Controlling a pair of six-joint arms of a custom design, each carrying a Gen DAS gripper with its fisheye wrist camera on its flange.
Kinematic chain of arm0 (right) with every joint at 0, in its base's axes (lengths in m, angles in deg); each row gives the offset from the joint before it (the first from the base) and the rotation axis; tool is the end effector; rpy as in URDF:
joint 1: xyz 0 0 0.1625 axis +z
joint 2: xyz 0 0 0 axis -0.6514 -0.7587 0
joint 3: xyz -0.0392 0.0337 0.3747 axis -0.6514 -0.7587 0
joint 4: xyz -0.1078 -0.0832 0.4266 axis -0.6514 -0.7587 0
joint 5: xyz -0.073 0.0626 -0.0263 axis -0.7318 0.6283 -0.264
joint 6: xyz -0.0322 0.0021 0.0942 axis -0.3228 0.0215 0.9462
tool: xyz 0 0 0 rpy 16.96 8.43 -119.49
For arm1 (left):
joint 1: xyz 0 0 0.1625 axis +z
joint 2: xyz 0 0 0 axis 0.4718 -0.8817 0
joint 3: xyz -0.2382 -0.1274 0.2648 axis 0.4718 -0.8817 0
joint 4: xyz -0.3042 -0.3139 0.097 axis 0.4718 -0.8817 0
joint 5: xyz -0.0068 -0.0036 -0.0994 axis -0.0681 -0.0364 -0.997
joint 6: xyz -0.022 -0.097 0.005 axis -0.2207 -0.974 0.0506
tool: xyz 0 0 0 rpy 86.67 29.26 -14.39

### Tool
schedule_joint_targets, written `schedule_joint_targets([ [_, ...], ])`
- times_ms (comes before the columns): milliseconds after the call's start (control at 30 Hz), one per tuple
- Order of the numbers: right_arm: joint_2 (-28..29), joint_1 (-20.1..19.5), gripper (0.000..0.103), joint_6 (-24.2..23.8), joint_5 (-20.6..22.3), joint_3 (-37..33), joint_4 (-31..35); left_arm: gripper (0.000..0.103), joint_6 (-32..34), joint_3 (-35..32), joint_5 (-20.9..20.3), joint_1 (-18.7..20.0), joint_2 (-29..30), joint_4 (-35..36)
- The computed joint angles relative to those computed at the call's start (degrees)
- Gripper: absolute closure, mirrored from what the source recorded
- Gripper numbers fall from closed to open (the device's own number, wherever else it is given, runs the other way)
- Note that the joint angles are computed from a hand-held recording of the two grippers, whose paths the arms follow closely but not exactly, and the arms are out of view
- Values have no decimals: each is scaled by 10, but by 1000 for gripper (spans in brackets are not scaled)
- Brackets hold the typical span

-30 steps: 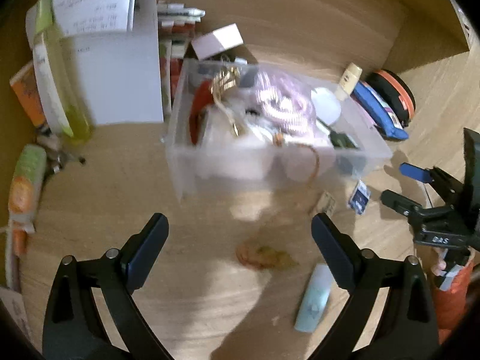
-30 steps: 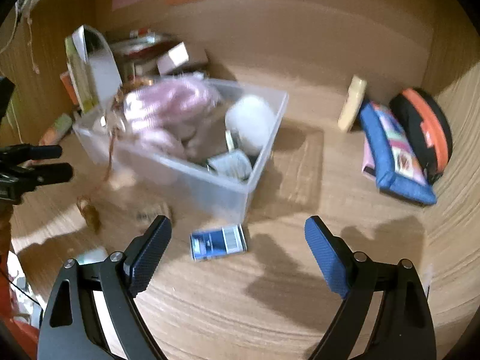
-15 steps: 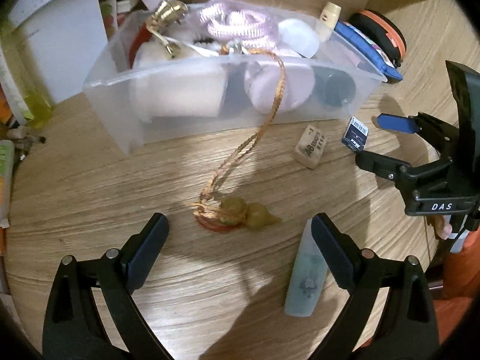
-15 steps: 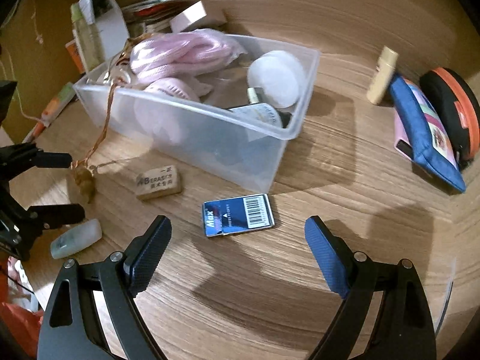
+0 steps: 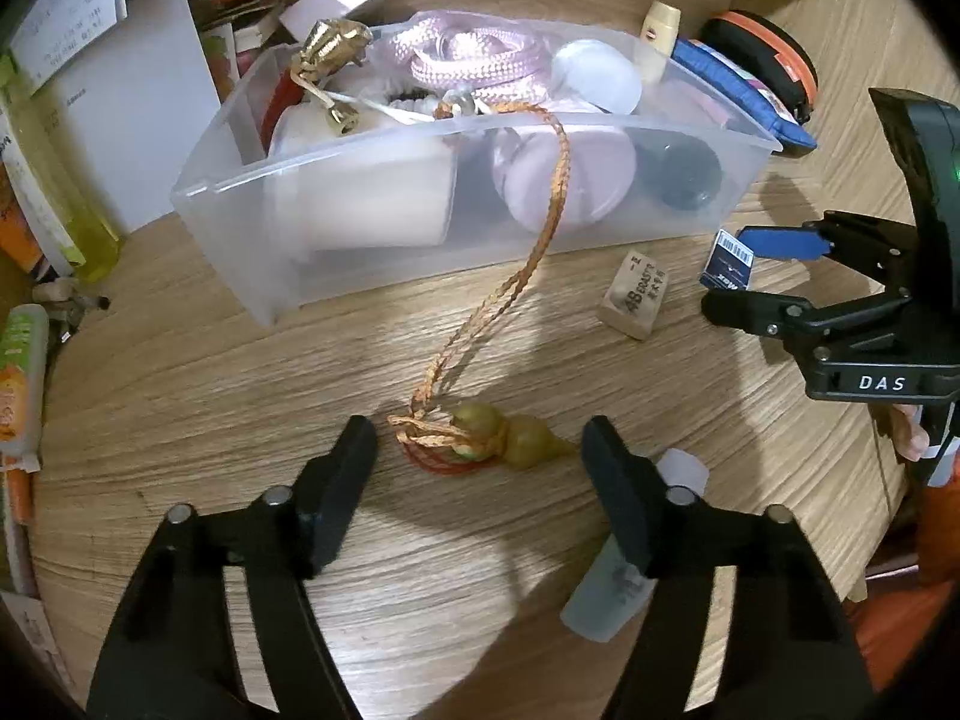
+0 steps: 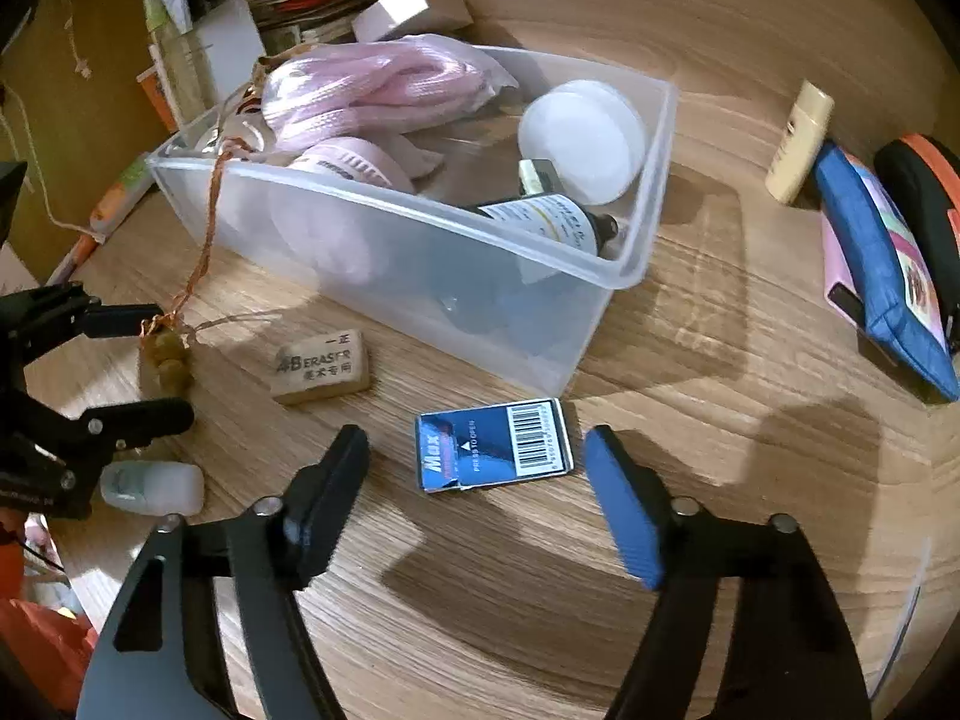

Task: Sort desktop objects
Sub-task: 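Grasp the gourd ornament with left tool while right tool grasps the blue Max card, then carry both items over the clear bin and open both tools to drop them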

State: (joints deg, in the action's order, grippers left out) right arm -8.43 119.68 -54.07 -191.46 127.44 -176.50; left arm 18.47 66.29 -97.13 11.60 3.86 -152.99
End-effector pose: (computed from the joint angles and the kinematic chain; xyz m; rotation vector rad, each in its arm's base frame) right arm -0.0003 -0.5006 0.3086 0.5378 -2.3405 0.5856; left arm -0.3527 -0.5387 -0.0375 0.9590 2.3979 -0.3256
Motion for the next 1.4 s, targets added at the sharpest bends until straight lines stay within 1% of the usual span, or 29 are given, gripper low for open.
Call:
schedule_joint_targets([
  [33, 0, 2, 42, -4, -2, 2, -5, 40, 2, 4, 1, 0, -2, -7],
  [100, 0, 5, 48, -13, -4, 9, -16, 47, 1, 8, -12, 4, -7, -19],
  [133, -1, 5, 56, -15, -2, 9, -15, 55, -1, 8, -18, 6, -8, -21],
  [167, -3, 7, 59, -16, -2, 11, -13, 62, -2, 8, -24, 8, -10, -21],
  [267, -5, 12, 59, -18, -3, 13, -9, 62, -10, 13, -36, 12, -16, -30],
  [400, -7, 19, 59, -20, 3, 19, -10, 62, -14, 29, -35, 9, -27, -46],
  [500, -31, 16, 59, -16, 31, 23, 16, 62, -13, 39, -38, 5, -37, -64],
  [633, -55, 17, 59, -18, 53, 31, 22, 62, -7, 48, -40, -1, -49, -90],
  [733, -76, 12, 59, -16, 80, 29, 35, 62, 6, 50, -38, -5, -55, -107],
  [800, -69, 19, 59, -6, 87, 25, 24, 62, 11, 51, -34, -9, -57, -117],
  [967, -75, 27, 59, -3, 100, 21, 11, 62, 24, 42, -33, -15, -58, -139],
  [1033, -74, 30, 59, -8, 101, 20, -5, 62, 35, 41, -32, -16, -62, -149],
  [1167, -86, 27, 59, -4, 113, 20, -11, 62, 54, 32, -14, -20, -60, -170],
  [1333, -89, 27, 59, -5, 118, 14, -26, 62, 76, 5, 6, -16, -54, -174],
  [1400, -84, 28, 59, -5, 121, 8, -30, 62, 86, -9, 5, -14, -50, -177],
])
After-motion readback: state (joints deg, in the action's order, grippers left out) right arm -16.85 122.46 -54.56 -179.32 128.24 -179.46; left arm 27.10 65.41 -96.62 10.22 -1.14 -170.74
